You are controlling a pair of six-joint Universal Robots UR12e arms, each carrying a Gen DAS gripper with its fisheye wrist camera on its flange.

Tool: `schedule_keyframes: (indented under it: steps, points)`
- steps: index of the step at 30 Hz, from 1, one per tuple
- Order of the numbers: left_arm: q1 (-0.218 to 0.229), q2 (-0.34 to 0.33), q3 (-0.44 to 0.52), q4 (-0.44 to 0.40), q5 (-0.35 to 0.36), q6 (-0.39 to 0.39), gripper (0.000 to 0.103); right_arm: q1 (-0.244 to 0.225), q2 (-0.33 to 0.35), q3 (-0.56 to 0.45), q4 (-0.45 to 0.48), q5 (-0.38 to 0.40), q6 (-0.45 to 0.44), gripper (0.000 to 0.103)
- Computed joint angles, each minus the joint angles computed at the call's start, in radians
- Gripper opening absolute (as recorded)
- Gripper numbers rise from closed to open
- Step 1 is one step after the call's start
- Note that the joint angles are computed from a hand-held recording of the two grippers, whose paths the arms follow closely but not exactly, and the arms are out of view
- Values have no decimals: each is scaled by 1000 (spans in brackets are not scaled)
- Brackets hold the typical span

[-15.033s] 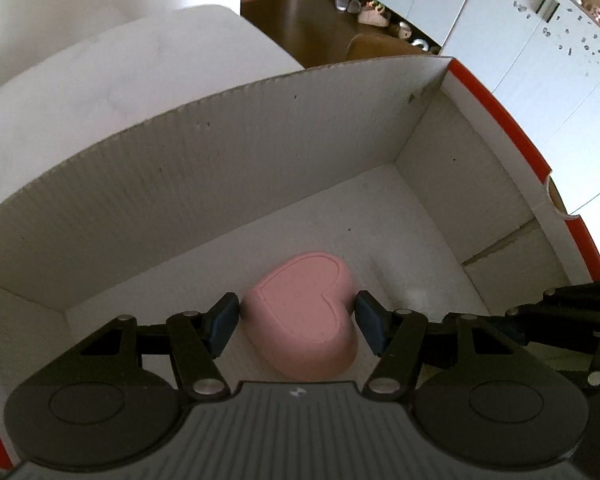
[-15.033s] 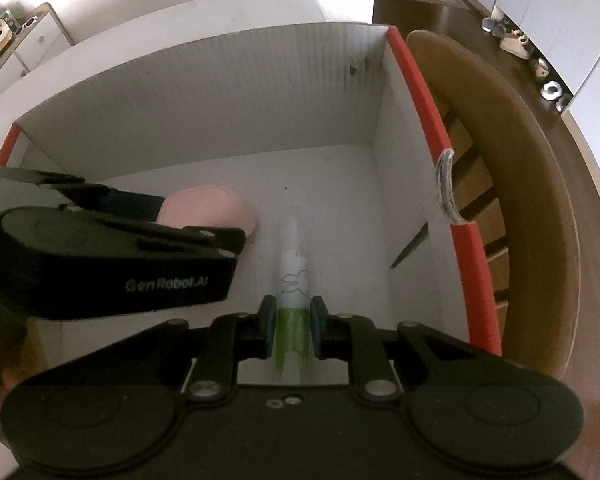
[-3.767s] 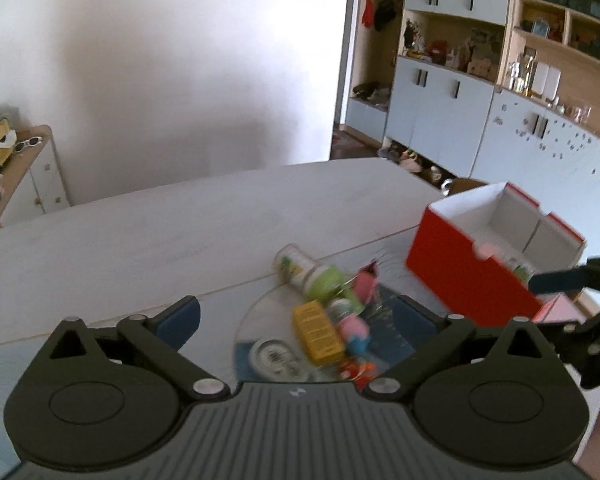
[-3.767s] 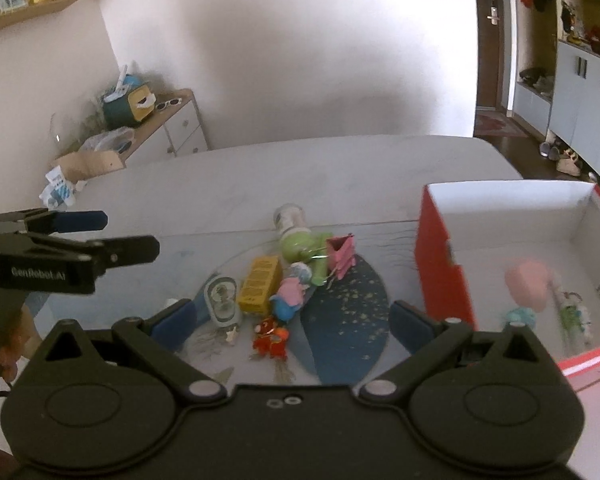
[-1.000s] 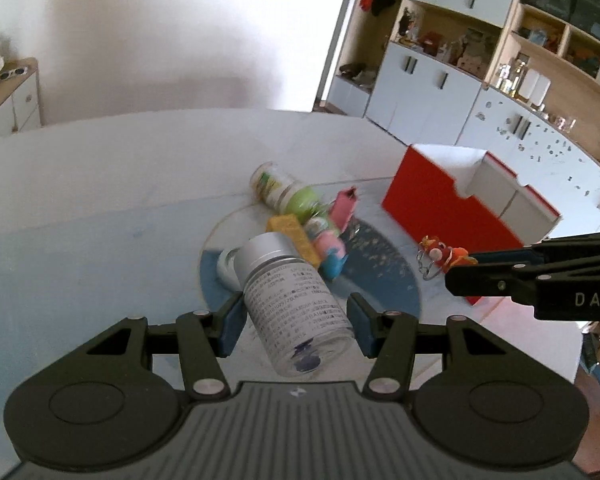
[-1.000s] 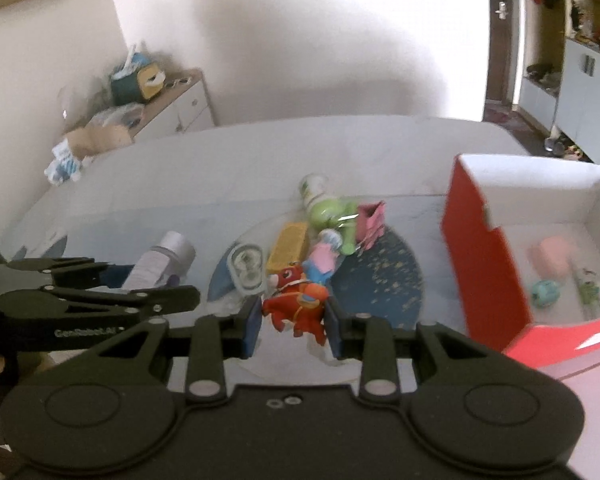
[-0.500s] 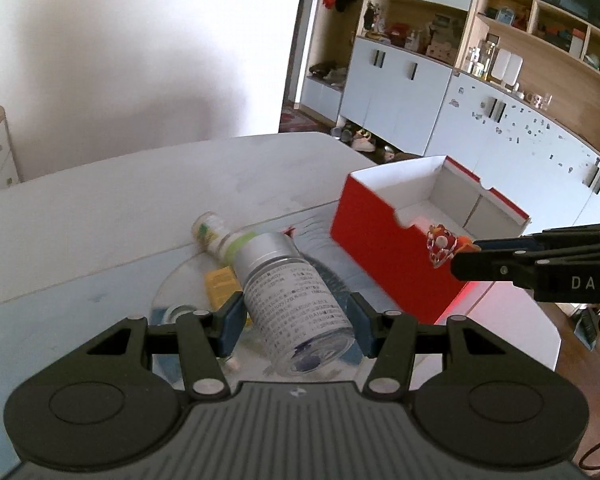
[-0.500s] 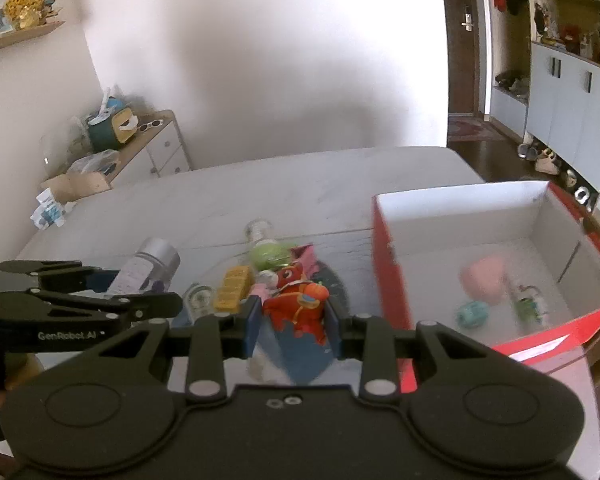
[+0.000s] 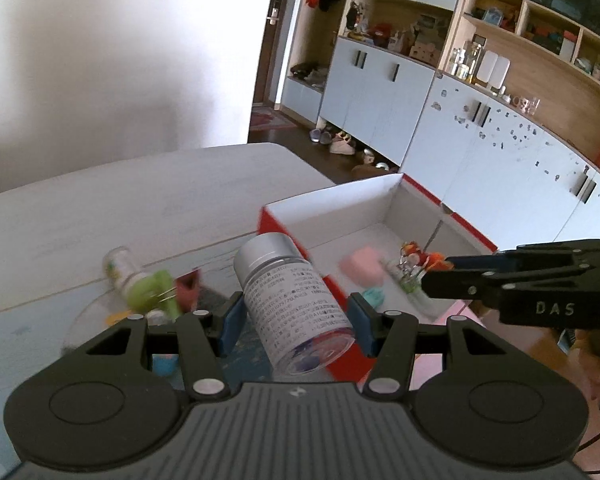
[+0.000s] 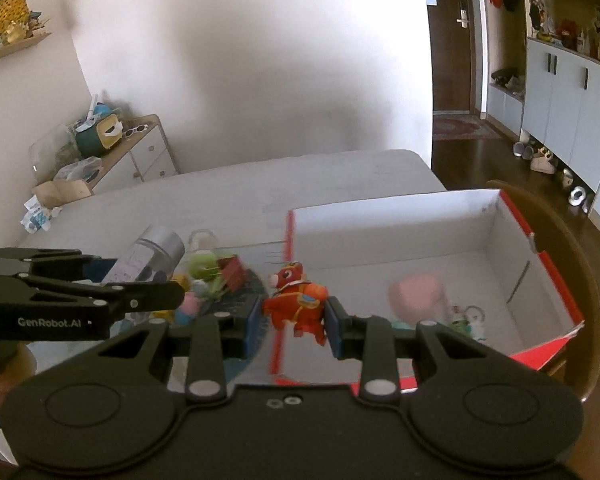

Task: Organize rigid objects
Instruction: 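Lift the jar and red fish toy and carry both over the red box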

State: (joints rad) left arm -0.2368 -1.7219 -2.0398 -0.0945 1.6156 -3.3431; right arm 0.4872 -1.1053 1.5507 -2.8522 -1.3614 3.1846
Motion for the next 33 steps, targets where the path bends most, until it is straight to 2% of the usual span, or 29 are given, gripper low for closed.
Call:
schedule_keyframes:
  steps: [10, 16, 23, 26, 33]
  points:
    - [-74, -111, 133, -60, 56, -14, 55, -71, 11, -4, 31, 49, -50, 33]
    - [-102, -176, 221, -128, 61, -1, 55, -102, 37, -33, 71, 36, -86, 33]
    - [-110, -254, 321, -249, 55, 29, 55, -128, 87, -91, 145, 25, -131, 33]
    - [-113, -288, 364, -291, 85, 31, 55, -129, 112, -126, 182, 22, -149, 33]
    - [-98, -348, 453, -413, 118, -13, 55, -124, 161, -201, 284, -9, -227, 33]
